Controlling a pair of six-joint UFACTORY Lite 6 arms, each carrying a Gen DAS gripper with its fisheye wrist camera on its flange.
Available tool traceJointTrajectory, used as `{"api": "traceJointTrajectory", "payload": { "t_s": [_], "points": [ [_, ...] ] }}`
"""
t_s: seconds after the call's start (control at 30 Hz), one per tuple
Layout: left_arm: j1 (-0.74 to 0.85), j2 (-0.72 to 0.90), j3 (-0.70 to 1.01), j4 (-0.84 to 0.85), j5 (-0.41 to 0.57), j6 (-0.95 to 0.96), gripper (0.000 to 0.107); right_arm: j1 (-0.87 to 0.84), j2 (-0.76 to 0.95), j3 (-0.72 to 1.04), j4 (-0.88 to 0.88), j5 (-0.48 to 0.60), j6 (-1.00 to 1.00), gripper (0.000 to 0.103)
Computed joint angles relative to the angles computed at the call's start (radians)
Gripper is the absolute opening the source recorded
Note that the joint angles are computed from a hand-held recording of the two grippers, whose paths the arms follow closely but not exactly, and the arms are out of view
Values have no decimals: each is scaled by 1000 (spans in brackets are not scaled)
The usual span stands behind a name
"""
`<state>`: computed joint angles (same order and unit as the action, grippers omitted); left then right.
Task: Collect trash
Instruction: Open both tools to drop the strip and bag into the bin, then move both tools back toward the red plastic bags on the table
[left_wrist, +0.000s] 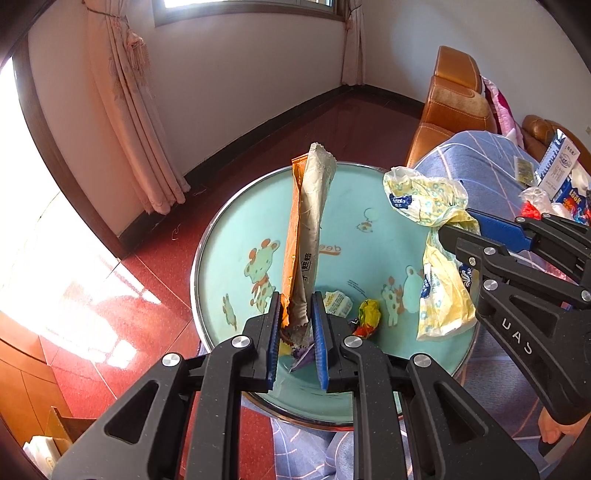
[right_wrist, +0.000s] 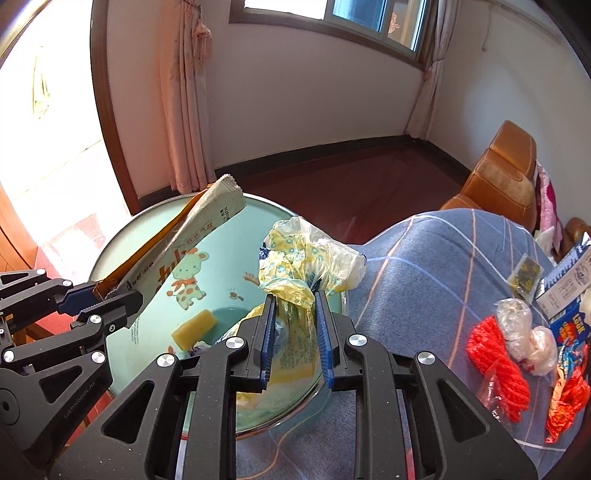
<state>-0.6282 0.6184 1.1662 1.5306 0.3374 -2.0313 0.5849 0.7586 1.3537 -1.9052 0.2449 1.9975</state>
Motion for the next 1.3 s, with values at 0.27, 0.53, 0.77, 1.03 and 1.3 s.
{"api": "traceJointTrajectory", "payload": {
  "t_s": [0.27, 0.53, 0.77, 1.03, 1.3],
  "points": [
    [-8, 21, 27, -70, 20, 54, 19, -13, -41, -50, -100, -10, 108, 34],
    [-17, 18, 29, -113, 54, 93, 25, -36, -104, -114, -138, 0, 178, 34],
    [-71, -30, 0, -155, 167, 78, 70, -45, -294, -329, -405, 80, 523, 57],
    [-164, -87, -34, -177, 245, 61, 81, -71, -582, -662, -517, 232, 694, 91],
    [-272, -83, 30, -213, 309, 82, 91, -201, -850, -930, -558, 248, 720, 93]
  ]
}}
